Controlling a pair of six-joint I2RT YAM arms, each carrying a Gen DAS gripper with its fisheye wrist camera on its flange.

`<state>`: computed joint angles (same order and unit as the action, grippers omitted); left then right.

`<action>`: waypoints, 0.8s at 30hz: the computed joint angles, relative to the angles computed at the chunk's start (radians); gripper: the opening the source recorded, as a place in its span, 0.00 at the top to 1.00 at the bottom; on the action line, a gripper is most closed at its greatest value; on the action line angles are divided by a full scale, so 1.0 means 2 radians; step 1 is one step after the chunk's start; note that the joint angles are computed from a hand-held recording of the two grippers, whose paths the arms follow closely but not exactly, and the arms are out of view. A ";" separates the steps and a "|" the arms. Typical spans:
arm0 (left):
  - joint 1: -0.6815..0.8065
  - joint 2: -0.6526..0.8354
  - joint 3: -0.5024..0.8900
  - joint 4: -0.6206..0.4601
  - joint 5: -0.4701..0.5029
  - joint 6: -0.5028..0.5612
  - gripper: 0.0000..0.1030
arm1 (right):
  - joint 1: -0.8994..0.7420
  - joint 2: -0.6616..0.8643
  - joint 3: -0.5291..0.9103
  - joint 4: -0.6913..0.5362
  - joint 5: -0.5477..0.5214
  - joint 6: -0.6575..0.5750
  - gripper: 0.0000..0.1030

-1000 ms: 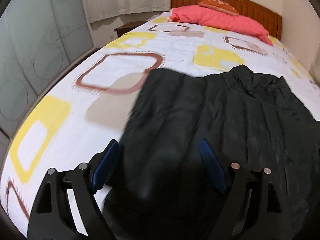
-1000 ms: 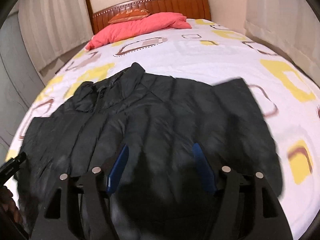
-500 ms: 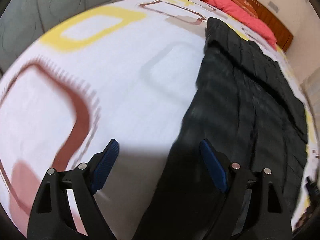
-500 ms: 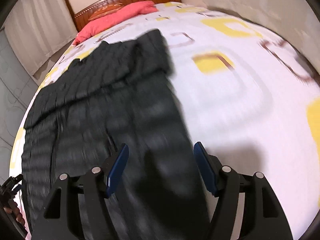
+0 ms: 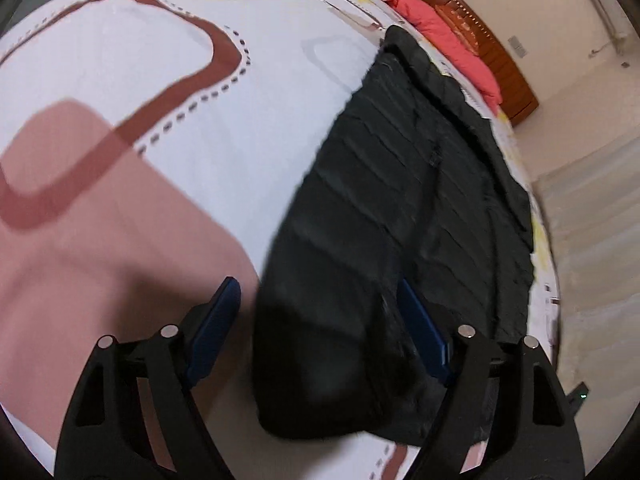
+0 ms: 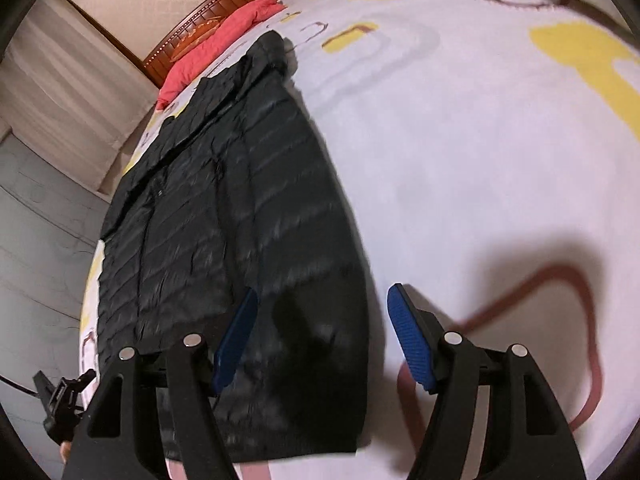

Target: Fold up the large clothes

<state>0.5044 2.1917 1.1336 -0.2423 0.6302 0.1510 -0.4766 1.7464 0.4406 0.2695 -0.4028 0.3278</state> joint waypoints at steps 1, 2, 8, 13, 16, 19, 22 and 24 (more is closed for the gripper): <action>0.001 0.000 -0.004 -0.003 0.010 0.007 0.23 | -0.001 0.000 -0.009 0.011 -0.006 0.001 0.35; 0.000 0.002 -0.007 -0.006 0.019 0.009 0.23 | 0.000 -0.002 -0.017 0.022 -0.011 0.005 0.35; -0.001 0.006 -0.022 0.022 0.041 -0.004 0.23 | 0.014 -0.003 -0.049 0.073 -0.027 0.016 0.35; -0.026 -0.008 -0.049 0.069 0.015 -0.014 0.32 | 0.018 0.020 -0.053 0.118 -0.027 0.035 0.45; -0.022 -0.009 -0.065 0.100 0.012 -0.037 0.46 | 0.031 0.022 -0.057 0.129 -0.005 0.027 0.55; -0.006 0.000 -0.073 0.123 0.030 -0.063 0.53 | 0.030 0.027 -0.059 0.136 -0.006 0.018 0.61; -0.011 -0.002 -0.081 0.137 0.030 -0.054 0.41 | 0.027 0.038 -0.059 0.150 -0.014 0.020 0.67; -0.020 -0.014 -0.090 0.141 0.017 -0.047 0.41 | 0.029 0.042 -0.060 0.159 -0.019 0.024 0.71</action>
<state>0.4648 2.1643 0.9540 0.0389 0.6648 0.0563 -0.4195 1.8301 0.3202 0.5865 -0.4407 0.3755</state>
